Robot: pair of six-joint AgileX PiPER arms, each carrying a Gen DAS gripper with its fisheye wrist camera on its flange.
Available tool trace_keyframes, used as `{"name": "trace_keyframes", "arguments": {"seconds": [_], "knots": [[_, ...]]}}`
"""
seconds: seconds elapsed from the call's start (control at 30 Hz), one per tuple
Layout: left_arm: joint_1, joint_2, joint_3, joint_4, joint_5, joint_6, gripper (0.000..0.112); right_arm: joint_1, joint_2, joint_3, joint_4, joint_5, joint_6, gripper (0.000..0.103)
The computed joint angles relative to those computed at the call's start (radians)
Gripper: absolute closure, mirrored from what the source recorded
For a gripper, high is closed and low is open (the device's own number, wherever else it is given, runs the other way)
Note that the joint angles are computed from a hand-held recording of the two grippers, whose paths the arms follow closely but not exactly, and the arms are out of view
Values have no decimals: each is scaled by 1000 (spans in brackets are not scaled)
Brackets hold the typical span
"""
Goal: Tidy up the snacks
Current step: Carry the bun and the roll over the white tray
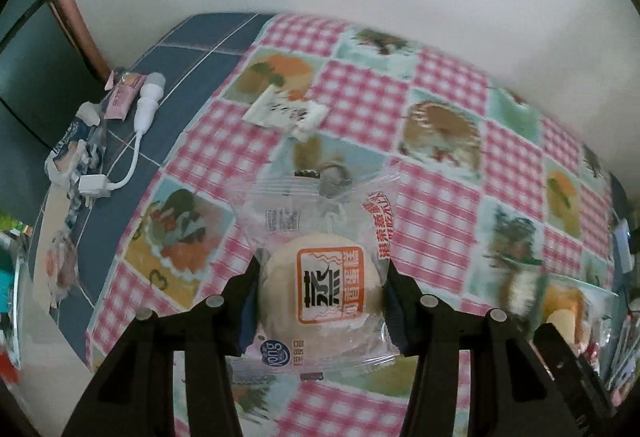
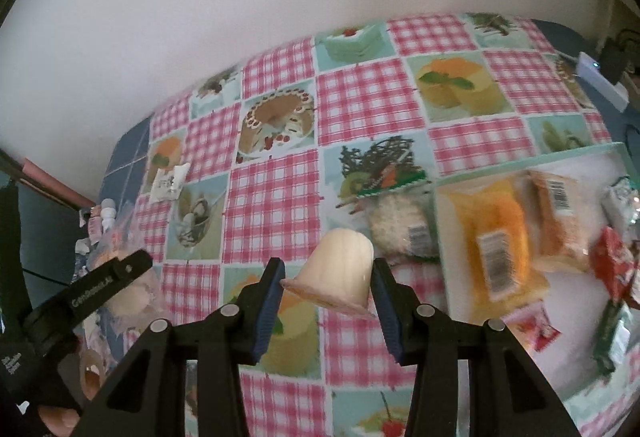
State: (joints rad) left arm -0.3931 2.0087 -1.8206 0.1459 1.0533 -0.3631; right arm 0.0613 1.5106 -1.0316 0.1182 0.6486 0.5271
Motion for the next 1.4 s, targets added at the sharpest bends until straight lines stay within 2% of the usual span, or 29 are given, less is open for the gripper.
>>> {"name": "trace_keyframes", "arguments": {"seconds": [0.27,0.63,0.77,0.97,1.23,1.4], "knots": [[-145,-159,164,91,-67,-89,59,-86,-207,143,21,37,-23,56],[-350,-234,213,139,-89,-161,59,-267,-423,209,8,135,-80,56],[-406,-221,198,135,-82,-162,59,-374,-449,211,33,165,-149,56],[-481,-187,169,125,-64,-149,59,-640,-453,224,182,208,-364,56],[-564,-136,132,67,-49,-111,59,-928,-425,229,291,266,-558,56],[-601,-99,103,30,-40,-90,59,-1028,-391,225,319,296,-630,56]]}}
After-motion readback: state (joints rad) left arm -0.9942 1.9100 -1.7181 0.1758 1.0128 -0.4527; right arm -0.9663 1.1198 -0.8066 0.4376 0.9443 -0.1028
